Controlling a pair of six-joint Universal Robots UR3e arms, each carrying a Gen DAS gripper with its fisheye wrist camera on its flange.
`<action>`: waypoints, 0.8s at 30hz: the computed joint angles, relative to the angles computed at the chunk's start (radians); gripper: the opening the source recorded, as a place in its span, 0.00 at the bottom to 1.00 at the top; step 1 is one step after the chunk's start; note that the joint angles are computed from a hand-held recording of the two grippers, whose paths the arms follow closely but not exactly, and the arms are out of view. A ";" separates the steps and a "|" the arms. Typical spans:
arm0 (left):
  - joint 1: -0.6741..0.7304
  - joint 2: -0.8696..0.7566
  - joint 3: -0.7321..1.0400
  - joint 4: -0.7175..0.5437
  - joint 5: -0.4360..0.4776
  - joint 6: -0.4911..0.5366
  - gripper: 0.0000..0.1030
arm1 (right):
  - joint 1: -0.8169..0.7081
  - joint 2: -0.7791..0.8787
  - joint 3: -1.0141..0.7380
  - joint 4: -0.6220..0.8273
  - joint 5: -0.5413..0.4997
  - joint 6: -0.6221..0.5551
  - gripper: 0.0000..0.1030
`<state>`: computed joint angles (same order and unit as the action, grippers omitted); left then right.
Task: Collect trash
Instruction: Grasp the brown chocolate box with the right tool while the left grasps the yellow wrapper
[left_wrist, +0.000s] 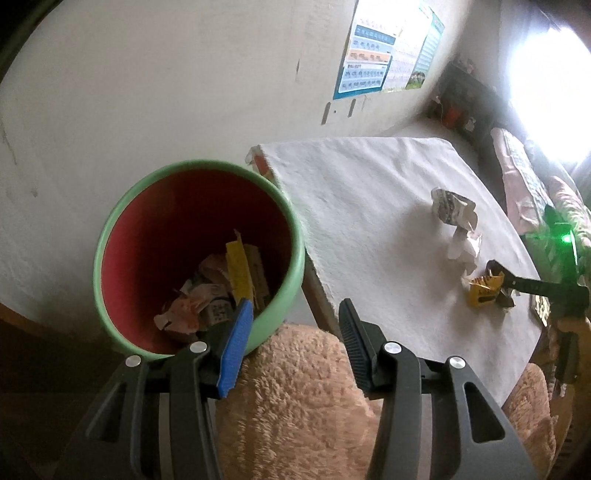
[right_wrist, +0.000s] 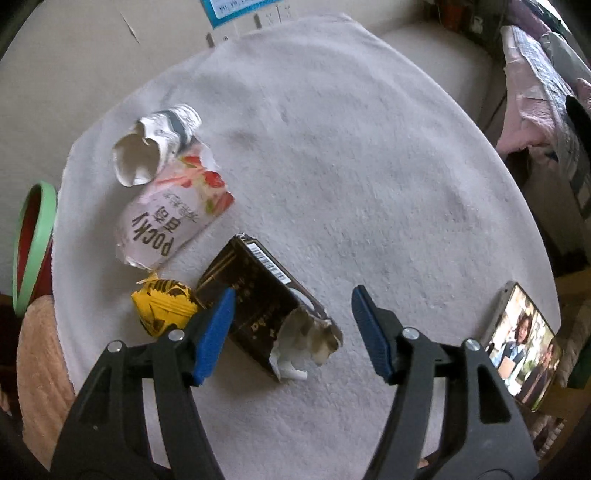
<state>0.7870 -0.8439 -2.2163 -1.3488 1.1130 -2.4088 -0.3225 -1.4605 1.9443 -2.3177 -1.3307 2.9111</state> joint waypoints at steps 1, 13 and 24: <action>-0.018 -0.004 0.000 0.012 0.008 -0.012 0.45 | -0.011 -0.011 0.018 -0.002 0.020 -0.002 0.62; -0.423 -0.152 0.057 0.201 0.077 -0.217 0.45 | -0.142 -0.355 0.372 -0.037 0.224 -0.058 0.24; -0.977 -0.635 0.170 0.638 0.199 -0.405 0.46 | -0.364 -0.913 0.588 0.291 0.343 -0.105 0.24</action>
<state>-0.1902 -1.4792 -2.0466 -0.7103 1.3116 -2.8143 -0.6870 -2.3734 2.5318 -2.0270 -0.9873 2.8056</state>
